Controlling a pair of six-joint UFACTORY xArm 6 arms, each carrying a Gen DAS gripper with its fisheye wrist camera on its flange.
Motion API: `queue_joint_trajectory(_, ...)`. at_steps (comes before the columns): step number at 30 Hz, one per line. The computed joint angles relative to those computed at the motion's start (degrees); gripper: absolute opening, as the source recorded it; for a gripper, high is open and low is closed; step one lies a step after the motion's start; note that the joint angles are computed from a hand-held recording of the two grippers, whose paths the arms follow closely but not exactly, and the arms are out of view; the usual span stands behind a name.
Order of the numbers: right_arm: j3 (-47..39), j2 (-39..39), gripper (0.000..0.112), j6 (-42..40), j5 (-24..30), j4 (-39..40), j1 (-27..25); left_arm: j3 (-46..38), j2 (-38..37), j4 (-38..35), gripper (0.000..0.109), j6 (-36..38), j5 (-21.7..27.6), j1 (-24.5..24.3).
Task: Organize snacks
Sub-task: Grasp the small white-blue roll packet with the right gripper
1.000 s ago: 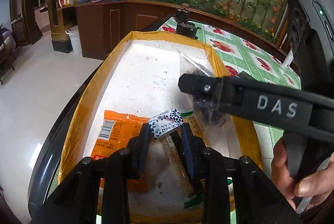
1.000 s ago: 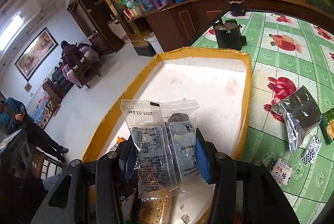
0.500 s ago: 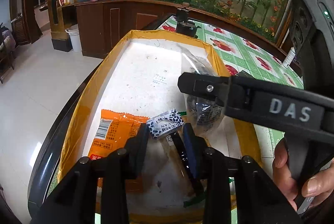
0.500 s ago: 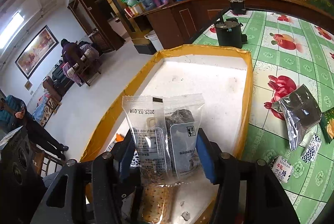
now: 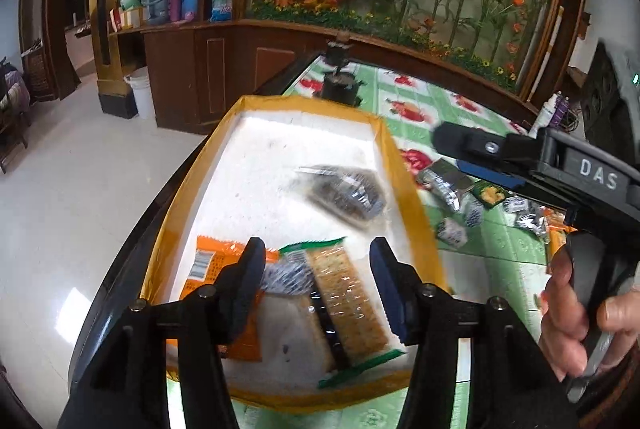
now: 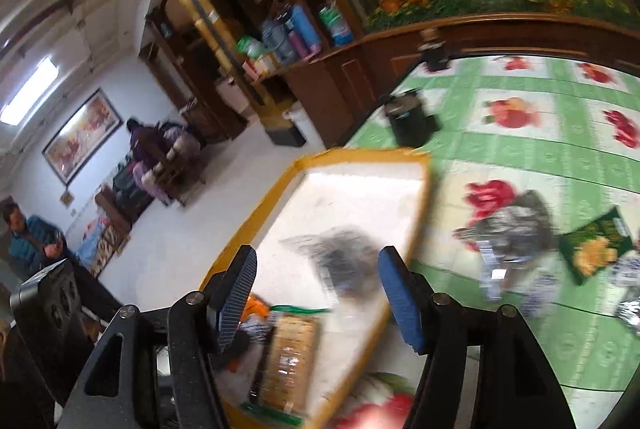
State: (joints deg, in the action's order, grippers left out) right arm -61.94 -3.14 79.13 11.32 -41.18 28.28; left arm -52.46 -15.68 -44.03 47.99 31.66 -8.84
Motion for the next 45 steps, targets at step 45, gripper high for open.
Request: queue_joint_trajectory(45, 21.3, -19.0, 0.024, -7.6, 16.7, 16.7, -9.1, -7.0, 12.7, 31.6, 0.054, -24.2, -3.4, -21.2)
